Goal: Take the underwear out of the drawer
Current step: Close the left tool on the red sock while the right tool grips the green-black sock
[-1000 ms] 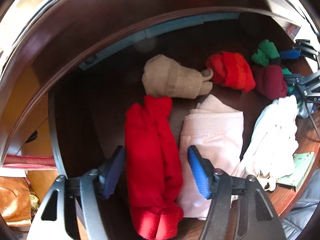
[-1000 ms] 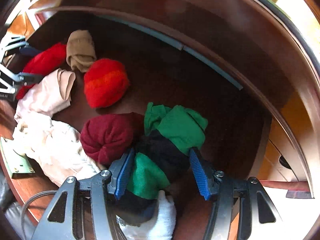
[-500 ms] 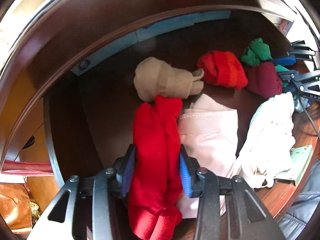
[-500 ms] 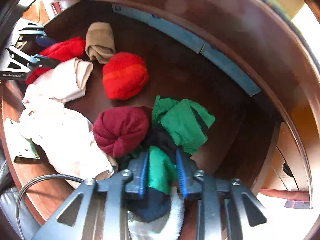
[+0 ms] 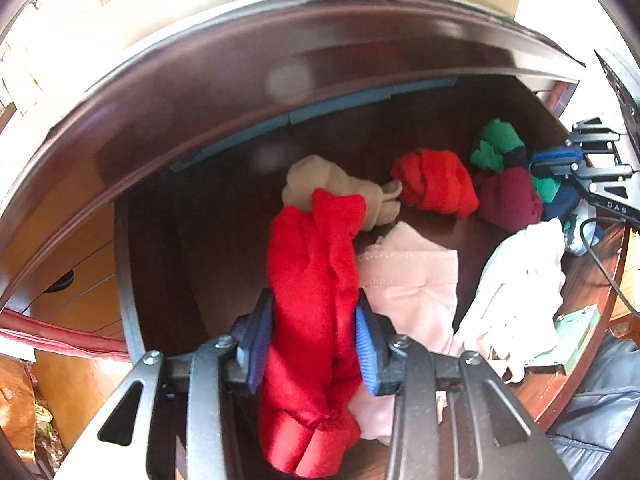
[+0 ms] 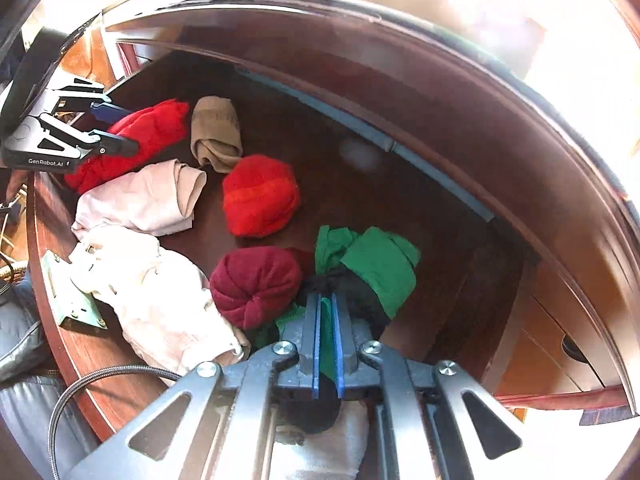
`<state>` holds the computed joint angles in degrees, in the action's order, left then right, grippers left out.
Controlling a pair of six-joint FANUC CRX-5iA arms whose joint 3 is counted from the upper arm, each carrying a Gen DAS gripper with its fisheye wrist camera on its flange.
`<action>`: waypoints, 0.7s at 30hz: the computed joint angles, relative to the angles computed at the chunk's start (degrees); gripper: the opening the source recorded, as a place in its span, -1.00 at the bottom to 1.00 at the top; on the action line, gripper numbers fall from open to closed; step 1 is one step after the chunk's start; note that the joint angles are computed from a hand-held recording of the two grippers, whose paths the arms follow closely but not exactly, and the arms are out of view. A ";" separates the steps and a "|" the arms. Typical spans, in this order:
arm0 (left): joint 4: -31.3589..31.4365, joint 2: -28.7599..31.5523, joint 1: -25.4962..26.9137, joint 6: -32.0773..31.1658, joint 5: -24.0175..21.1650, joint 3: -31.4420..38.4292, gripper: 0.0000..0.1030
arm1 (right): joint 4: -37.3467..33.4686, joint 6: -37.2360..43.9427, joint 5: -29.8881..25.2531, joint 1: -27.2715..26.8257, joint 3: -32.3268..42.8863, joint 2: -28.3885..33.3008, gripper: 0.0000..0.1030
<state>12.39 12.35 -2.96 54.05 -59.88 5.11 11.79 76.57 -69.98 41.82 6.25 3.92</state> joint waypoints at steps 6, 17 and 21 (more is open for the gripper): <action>1.32 0.71 0.97 -1.05 1.03 -0.68 -0.30 | -1.89 -1.00 -2.92 -2.18 3.34 2.39 -0.80; 1.84 2.25 2.88 -3.04 -1.64 1.94 -0.30 | -0.67 -1.64 -7.23 -2.81 6.39 6.82 0.26; 1.52 2.85 2.34 -2.79 -1.68 2.17 -0.30 | 0.61 -0.62 -11.88 -2.54 9.40 10.42 0.30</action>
<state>13.91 15.20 -0.62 51.26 -61.56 7.28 12.40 75.95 -81.86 39.28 15.65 14.33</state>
